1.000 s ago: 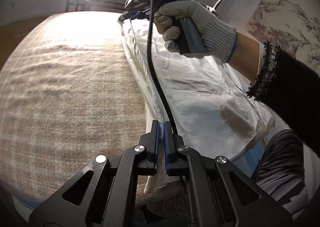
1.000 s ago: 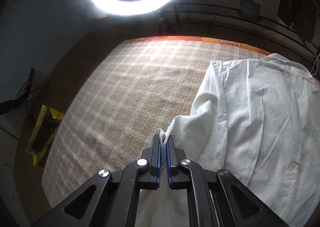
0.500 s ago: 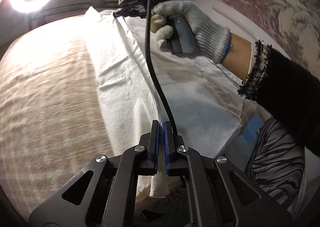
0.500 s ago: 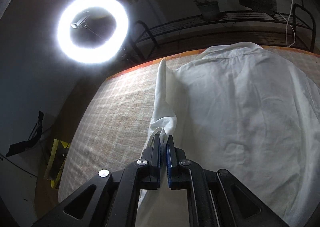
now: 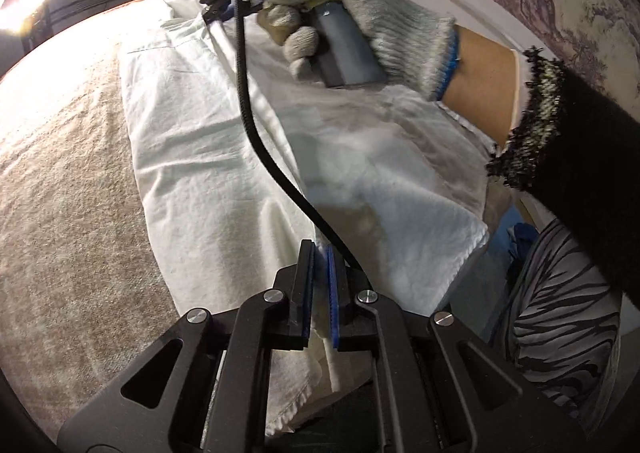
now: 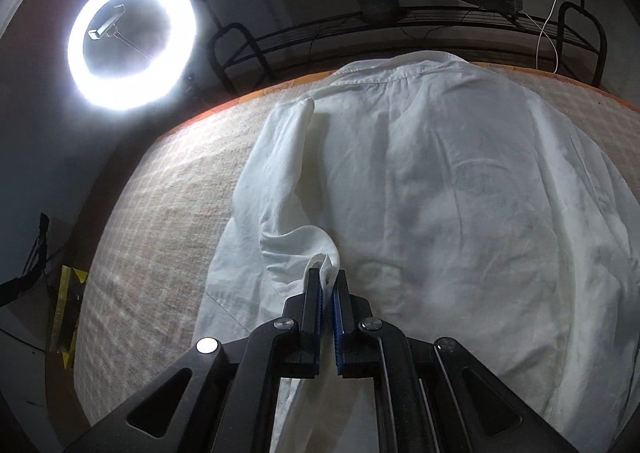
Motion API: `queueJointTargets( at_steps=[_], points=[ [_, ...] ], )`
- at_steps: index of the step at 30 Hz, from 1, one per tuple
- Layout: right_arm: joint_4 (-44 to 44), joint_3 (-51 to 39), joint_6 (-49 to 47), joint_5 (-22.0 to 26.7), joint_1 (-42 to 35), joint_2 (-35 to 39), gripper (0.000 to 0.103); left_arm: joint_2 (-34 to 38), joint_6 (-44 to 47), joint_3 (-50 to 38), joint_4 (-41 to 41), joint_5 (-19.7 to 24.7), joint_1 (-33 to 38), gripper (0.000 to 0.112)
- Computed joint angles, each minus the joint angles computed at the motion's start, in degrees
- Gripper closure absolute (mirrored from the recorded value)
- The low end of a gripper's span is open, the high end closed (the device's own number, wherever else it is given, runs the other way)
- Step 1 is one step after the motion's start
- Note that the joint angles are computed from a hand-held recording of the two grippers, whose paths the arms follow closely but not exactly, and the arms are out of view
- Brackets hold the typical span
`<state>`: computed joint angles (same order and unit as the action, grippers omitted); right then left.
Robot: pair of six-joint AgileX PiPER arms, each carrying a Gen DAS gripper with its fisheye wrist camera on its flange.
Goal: Fold small clothes
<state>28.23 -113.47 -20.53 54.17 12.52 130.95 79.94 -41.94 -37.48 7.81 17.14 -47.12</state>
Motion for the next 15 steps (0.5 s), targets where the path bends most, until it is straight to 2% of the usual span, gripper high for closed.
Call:
queueJointTargets(
  at_steps=[2,3,4,8,13,15],
  points=[
    [-0.2,0.15,-0.3,0.7,-0.67,0.04,0.085,-1.4,2.46,0.44,-2.26,0.64,0.88,0.096],
    [-0.66,0.78,-0.26,0.33,-0.89,-0.57,0.073,-2.45,2.51,0.99,-2.37,0.66,0.88,0.093],
    [-0.62,1.51,-0.64,-0.01,-1.4,-1.47,0.07,-3.5,3.02,1.5,-2.88,0.82,0.85,0.089],
    [2.52,4.92,-5.08,-0.4,-4.11,-5.86,0.069,-10.89,1.87,4.11,-0.81,3.94,-0.6,0.084],
    [8.97,10.96,-11.76,1.45,-8.54,-12.77,0.071,-23.7,-18.36,7.6,17.71,14.01,-7.99,0.085],
    [11.64,14.47,-14.83,2.09,-9.89,-16.2,0.071,-25.85,-27.01,8.02,24.23,18.48,-11.37,0.085]
  ],
)
